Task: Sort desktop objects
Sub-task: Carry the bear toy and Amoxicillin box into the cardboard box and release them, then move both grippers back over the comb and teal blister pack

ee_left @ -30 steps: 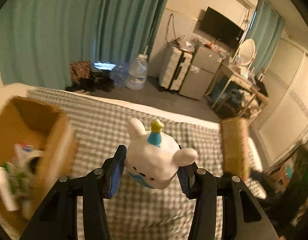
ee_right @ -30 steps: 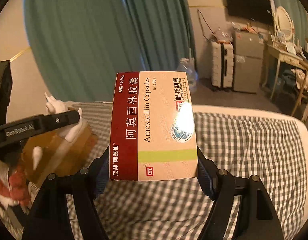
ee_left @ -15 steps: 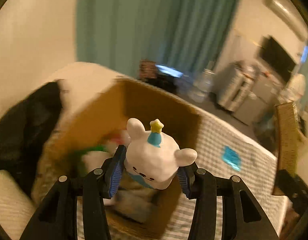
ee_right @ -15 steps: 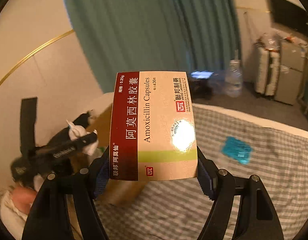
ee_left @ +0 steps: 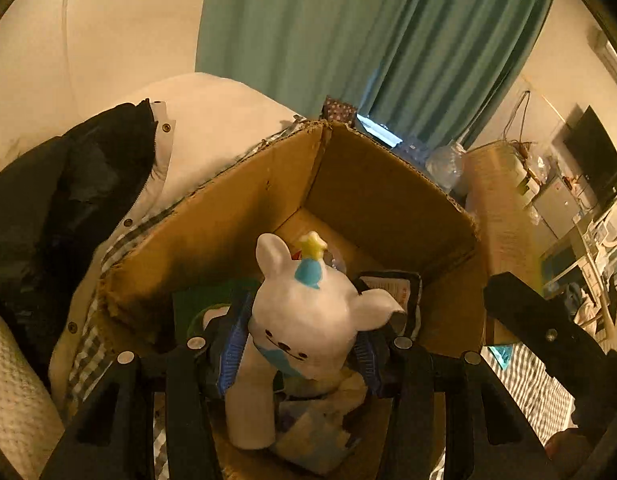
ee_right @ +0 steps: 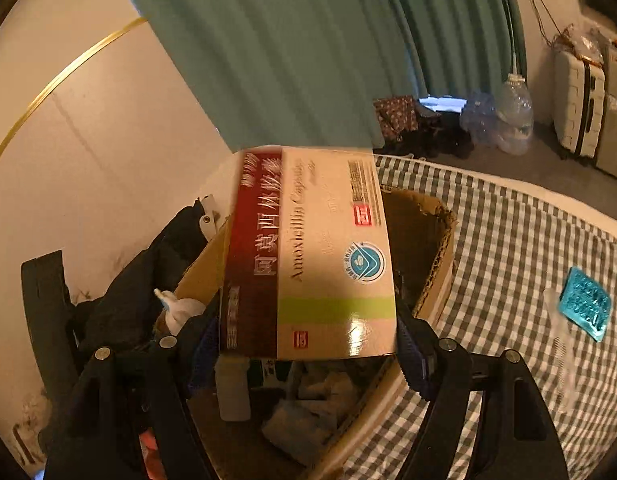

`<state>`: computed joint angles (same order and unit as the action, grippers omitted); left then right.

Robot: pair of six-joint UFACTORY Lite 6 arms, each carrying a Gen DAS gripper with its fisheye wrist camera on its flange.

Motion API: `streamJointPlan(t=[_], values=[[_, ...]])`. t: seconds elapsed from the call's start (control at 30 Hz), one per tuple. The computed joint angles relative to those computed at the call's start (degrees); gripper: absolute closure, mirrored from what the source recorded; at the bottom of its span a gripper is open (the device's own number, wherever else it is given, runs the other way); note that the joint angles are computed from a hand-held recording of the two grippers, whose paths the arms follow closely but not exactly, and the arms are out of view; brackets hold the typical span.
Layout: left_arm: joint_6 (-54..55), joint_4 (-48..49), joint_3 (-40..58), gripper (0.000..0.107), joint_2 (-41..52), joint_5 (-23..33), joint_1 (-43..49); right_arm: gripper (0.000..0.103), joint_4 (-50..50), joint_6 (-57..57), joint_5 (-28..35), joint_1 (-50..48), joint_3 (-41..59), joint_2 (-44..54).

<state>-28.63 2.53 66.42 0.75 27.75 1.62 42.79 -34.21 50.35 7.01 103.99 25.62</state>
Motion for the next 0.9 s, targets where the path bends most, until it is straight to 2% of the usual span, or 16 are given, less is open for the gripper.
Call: streamJointPlan(t=[0.03, 0.07, 0.1, 0.17, 0.3, 0.43, 0.57, 0.63, 0.77, 0.8, 0.83, 0.9], values=[[0.1, 0.0, 0.9, 0.053, 1.0, 0.1, 0.0, 0.023, -0.2, 0.4, 0.0, -0.1, 0.8, 0.9], [-0.5, 0.7, 1.7, 0.041, 2.0, 0.7, -0.2, 0.016, 0.0, 0.8, 0.6, -0.3, 1.8, 1.7], [-2.6, 2.7, 2.3, 0.025, 2.6, 1.3, -0.5, 0.016, 0.5, 0.6, 1.3, -0.8, 2.2, 2.1], [-8.5, 8.2, 2.3, 0.018, 2.4, 1.5, -1.1, 0.016, 2.5, -1.0, 1.3, -2.5, 1.3, 1.2], [-16.3, 15.8, 2.3, 0.016, 1.4, 2.6, -4.0, 0.016, 5.6, -8.5, 1.3, -9.2, 0.5, -1.1], [-23.8, 22.7, 4.1, 0.014, 1.6, 4.7, -10.7, 0.016, 8.0, -22.1, 1.3, -20.2, -2.7, -4.6], [-32.0, 26.9, 5.5, 0.011, 2.2, 5.8, -18.5, 0.016, 8.1, -32.8, 5.1, -31.0, -0.2, -2.9], [-37.6, 29.1, 7.2, 0.010, 4.8, 6.8, -23.2, 0.015, 7.2, -36.5, 5.8, -35.4, 1.1, -1.7], [-39.8, 29.6, 14.4, 0.009, 12.6, 11.0, -31.1, 0.014, 8.1, -44.0, 6.2, -41.4, 4.5, 3.2], [-42.5, 32.3, 16.8, 0.004, 14.9, 13.6, -33.5, 0.014, 7.3, -44.3, 7.7, -42.2, 6.8, 5.4], [-46.1, 36.7, 19.4, 0.004, 17.5, 17.0, -36.5, 0.014, 6.1, -43.9, 9.5, -42.7, 9.5, 7.6], [-47.6, 39.3, 22.7, 0.004, 21.1, 17.7, -39.8, 0.014, 5.4, -45.1, 10.5, -42.8, 12.0, 10.1]])
